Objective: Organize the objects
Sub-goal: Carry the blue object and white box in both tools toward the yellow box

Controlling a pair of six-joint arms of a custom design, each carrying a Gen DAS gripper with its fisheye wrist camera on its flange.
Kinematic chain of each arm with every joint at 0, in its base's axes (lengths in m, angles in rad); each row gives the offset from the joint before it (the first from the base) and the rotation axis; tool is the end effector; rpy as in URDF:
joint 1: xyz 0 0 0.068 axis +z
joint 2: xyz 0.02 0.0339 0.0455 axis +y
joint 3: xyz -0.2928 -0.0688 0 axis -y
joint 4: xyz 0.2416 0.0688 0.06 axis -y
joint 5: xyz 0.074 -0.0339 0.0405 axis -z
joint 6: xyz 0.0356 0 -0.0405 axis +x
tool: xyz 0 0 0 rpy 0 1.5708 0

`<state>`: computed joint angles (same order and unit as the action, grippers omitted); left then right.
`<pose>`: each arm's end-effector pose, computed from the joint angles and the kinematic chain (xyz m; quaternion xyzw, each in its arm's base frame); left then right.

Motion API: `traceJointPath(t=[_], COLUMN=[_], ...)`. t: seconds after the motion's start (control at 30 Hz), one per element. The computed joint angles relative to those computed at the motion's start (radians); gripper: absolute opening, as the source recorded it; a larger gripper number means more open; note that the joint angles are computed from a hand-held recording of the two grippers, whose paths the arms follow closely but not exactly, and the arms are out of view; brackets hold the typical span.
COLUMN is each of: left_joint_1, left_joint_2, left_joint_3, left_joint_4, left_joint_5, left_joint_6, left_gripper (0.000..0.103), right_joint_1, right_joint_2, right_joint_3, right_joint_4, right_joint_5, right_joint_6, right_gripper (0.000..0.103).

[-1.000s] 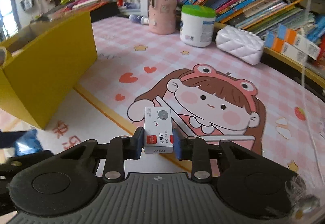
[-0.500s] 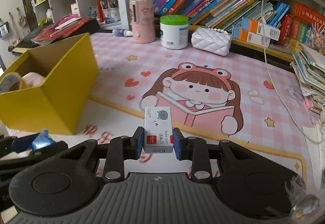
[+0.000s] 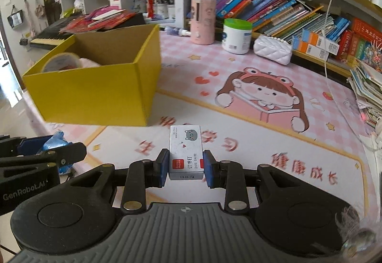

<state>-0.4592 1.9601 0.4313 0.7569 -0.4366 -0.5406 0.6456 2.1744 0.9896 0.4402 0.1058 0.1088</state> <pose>0.2553 -0.1094 0.0714 -0.1208 0.8952 -0.0069 0.4289 0.3323 0.2456 0.0792 -0.2221 0.8875 0.1026 0.3905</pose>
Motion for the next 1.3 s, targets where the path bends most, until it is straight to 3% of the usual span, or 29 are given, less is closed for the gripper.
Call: traceJointPath(t=[0.3,0.73,1.13,1.3], left_joint_1=[0.034,0.158,0.241,0.277], left_joint_2=[-0.058,-0.117,-0.169,-0.223], left_joint_3=[-0.182,-0.371,-0.360,-0.299], left_joint_4=[0.127,0.308,0.332,0.283], left_joint_5=[0.002,0.030,0.106,0.122], left_joint_6=[0.023,0.096,0.132,0.171], left_gripper=[0.040,0.040,0.040,0.040], right_joint_1=[0.128,0.258,0.273,0.239], right_joint_2=[-0.009,0.023,-0.013,-0.029], right_joint_3=[-0.038,0.026,0.041,0.074], right_joint_4=[0.011,-0.009,-0.007,0.022], right_joint_5=[0.062,0.109,0.135,0.147], right_joint_6=[0.074,0.116,0.113,0.101], right_gripper=[0.028,0.028,0.028,0.028])
